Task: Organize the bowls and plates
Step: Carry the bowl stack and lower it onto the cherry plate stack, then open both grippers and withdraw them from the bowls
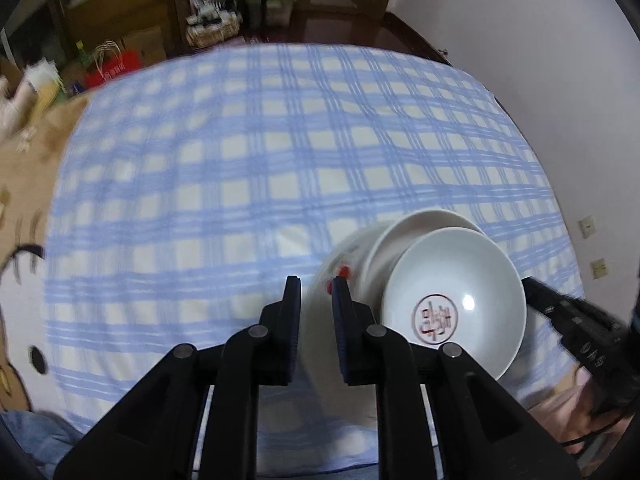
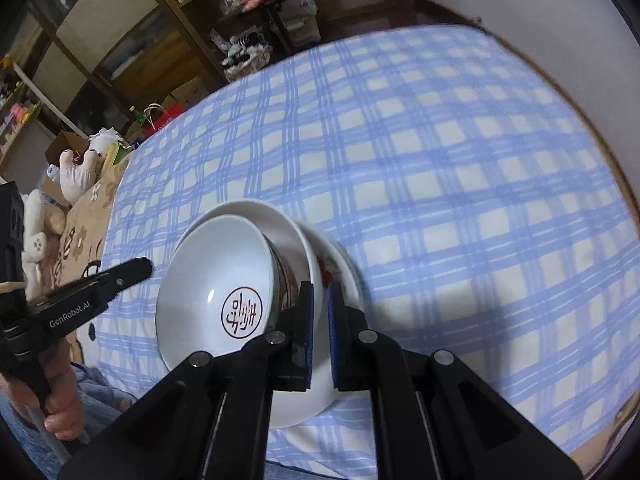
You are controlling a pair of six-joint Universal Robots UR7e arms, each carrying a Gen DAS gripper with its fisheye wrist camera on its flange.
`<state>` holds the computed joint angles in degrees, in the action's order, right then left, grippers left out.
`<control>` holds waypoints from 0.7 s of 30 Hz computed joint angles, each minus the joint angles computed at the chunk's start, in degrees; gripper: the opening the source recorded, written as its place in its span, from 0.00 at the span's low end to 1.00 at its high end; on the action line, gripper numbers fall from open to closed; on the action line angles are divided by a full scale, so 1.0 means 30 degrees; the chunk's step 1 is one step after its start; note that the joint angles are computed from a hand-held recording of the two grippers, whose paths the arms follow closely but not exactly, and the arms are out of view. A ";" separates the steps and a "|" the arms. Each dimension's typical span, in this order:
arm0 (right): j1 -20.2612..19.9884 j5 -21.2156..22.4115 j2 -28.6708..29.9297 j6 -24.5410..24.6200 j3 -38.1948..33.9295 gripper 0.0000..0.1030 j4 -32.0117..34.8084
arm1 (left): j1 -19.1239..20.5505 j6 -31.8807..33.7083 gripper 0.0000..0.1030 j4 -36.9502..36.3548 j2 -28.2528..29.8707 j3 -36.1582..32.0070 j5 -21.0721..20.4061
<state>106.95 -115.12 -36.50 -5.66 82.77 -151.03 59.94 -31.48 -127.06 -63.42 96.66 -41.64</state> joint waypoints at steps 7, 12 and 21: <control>0.0354 0.0454 -0.1425 -0.0362 0.1239 0.32 -0.1094 | -0.1019 0.0519 0.21 0.0052 -0.1488 0.1177 0.0397; 0.0900 0.0142 -0.2491 -0.1170 0.2834 0.46 -0.3556 | -0.2413 0.1386 0.35 -0.0756 -0.2510 0.2598 0.1417; 0.2224 -0.0445 -0.4361 -0.3042 0.5661 0.80 -0.7301 | -0.4800 0.2225 0.65 -0.2564 -0.3759 0.5132 0.4016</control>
<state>113.62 -116.45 -49.58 -14.79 99.75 -172.93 45.54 -24.80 -134.75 -74.69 112.05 -29.59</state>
